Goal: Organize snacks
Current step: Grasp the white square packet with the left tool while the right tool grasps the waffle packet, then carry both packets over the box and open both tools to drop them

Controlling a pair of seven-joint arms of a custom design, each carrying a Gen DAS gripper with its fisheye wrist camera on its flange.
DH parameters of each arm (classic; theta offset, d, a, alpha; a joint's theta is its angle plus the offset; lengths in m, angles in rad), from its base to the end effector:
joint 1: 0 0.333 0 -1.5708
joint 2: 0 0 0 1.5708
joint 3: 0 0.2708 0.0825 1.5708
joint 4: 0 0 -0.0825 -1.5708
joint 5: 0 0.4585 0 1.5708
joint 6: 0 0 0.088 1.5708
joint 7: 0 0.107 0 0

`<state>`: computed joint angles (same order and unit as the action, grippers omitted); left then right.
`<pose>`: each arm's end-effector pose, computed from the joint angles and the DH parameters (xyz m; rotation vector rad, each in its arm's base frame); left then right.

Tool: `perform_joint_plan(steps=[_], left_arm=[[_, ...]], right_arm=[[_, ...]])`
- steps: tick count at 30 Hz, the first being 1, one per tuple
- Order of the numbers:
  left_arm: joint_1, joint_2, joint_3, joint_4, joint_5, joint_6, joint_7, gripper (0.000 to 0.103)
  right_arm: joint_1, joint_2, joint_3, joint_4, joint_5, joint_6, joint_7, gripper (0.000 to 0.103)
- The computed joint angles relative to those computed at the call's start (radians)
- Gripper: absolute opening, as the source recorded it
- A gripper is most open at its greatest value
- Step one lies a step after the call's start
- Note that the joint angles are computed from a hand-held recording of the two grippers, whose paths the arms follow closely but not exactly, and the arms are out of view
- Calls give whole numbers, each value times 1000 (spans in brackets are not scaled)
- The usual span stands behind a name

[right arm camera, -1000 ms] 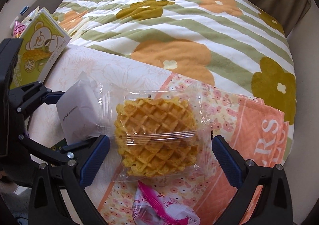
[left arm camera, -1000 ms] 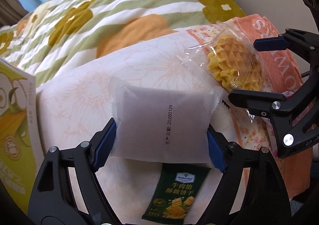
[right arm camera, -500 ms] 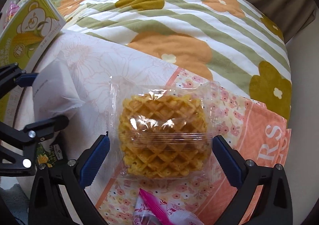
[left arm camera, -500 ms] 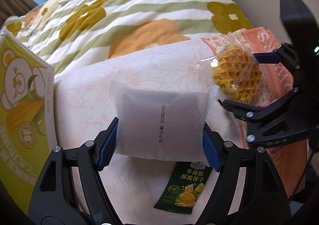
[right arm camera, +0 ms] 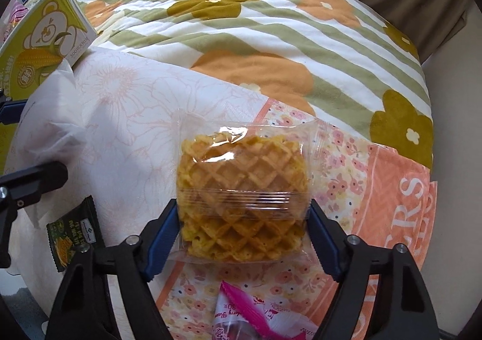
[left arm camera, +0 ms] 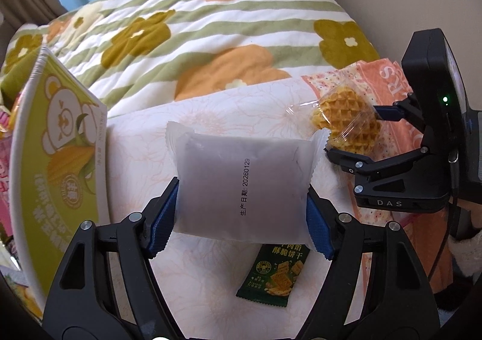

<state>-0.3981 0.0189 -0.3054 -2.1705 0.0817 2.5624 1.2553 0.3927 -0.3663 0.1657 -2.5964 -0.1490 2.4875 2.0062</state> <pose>0.4796 -0.4084 0.3365 -1.5700 2.4932 -0.5153 0.4315 0.2628 0.3163 -2.2941 1.8252 -0.3380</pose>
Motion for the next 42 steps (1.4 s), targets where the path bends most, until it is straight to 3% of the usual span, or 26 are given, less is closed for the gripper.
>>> perform_joint_plan(steps=[12, 18, 26, 34, 42], left_arm=[[-5, -195, -3, -121, -19, 13, -63, 72], [-2, -343, -7, -199, -17, -4, -100, 72], [8, -596, 31, -351, -36, 0, -86, 72], [33, -808, 140, -505, -107, -14, 35, 72], [123, -902, 243, -578, -161, -39, 238, 72]], right_arm=[[11, -143, 11, -69, 14, 9, 27, 71], [22, -264, 32, -91, 3, -13, 45, 71], [61, -340, 78, -50, -26, -28, 70, 71], [90, -244, 152, 101, -52, 36, 173, 71], [95, 20, 241, 372, -203, 49, 337, 71]])
